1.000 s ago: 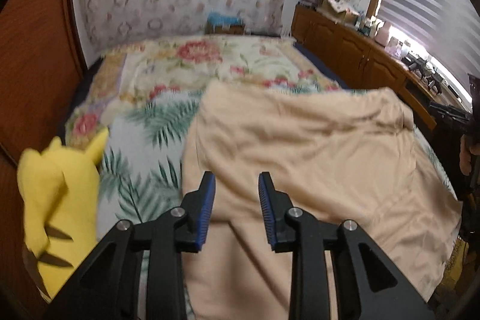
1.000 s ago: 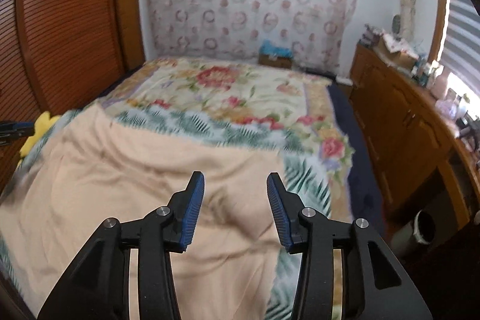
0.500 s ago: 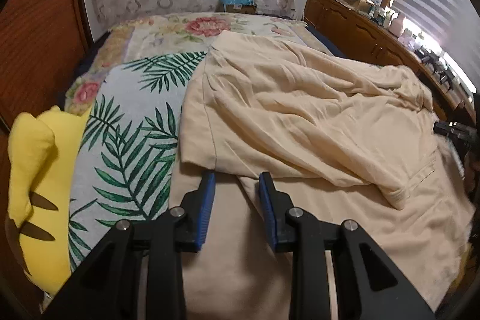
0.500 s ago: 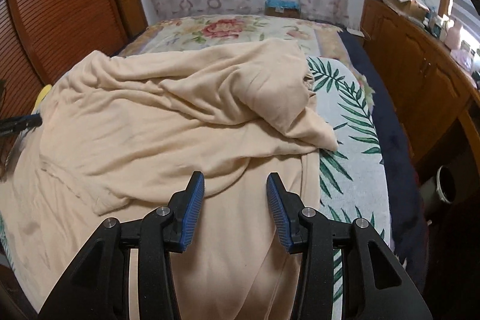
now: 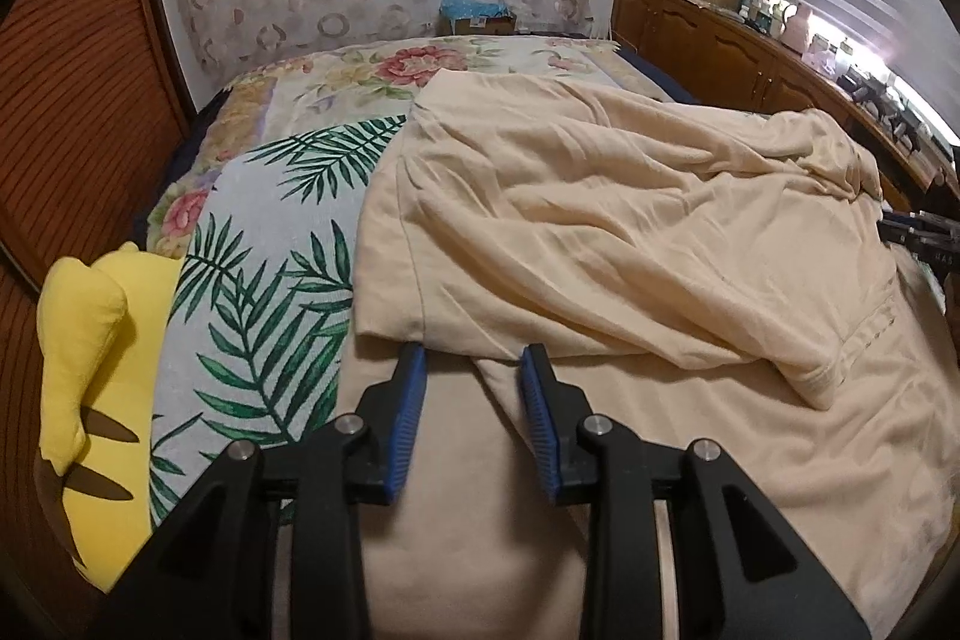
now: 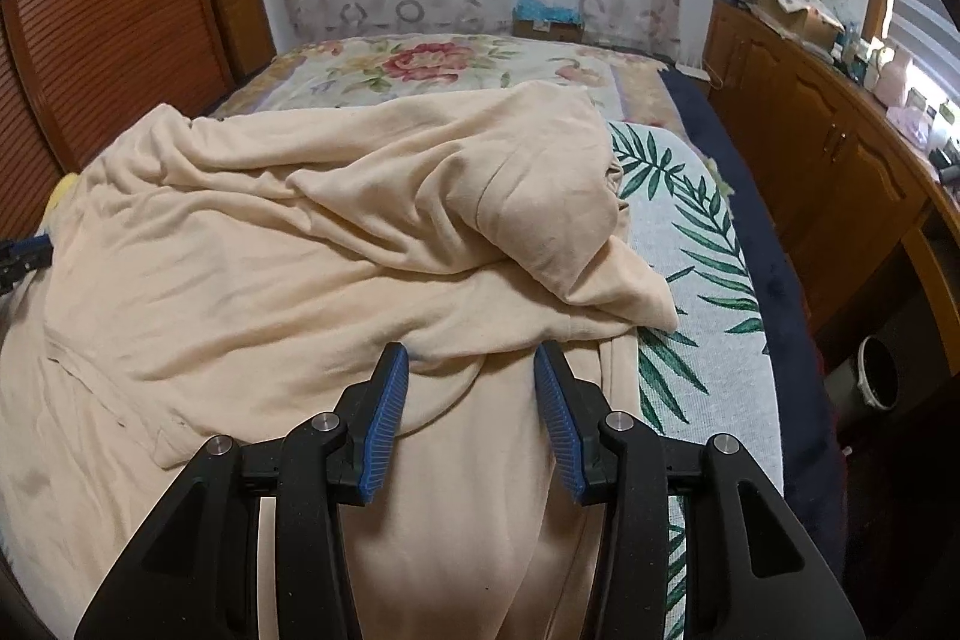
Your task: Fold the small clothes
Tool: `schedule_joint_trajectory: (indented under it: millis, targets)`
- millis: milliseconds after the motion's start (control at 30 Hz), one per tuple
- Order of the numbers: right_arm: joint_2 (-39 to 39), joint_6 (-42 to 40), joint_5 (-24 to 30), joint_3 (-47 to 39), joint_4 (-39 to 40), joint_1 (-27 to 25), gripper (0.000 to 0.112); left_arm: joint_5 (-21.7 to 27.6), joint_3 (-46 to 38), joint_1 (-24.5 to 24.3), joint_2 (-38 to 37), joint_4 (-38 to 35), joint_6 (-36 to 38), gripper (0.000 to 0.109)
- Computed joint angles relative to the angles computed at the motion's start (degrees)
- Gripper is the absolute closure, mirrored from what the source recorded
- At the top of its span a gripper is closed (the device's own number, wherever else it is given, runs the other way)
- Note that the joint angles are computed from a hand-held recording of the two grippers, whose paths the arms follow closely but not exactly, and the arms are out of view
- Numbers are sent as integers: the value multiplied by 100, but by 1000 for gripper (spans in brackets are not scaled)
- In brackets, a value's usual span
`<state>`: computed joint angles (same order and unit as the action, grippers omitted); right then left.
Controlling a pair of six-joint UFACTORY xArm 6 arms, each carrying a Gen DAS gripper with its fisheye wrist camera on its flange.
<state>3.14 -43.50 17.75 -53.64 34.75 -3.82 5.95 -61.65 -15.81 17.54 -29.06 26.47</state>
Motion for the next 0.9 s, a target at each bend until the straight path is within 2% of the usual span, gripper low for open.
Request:
schedule_joint_trajectory:
  millis: [100,267,367,533,567,600,633,667,733,900]
  targets:
    - [-1,7,-11,6,0,6,68,272,-258,21,97,-602,294,77]
    - [11,0,-22,-3,-1,5,68,668,-641,110,271,-1068,450,77]
    - [8,7,-32,6,-12,8,67,815,-771,129,297,-1722,872,78]
    - [16,-9,-28,-2,2,1,67,672,-777,70,318,-1515,774,78]
    - [11,-13,-35,7,4,3,67,669,-793,47,320,-1567,880,84]
    - [14,-12,-38,6,0,3,67,782,-829,47,314,-1676,1035,96]
    - [14,-13,-43,7,-3,1,67,945,-879,53,315,-1761,1170,98]
    - [9,-23,-35,9,11,-1,67,869,-839,17,277,-1752,1219,105]
    - [17,-30,-36,1,18,-2,67,478,-669,-85,153,-1542,1102,109]
    - [10,-29,-38,12,18,0,67,99,-458,-212,-175,-2436,1837,109]
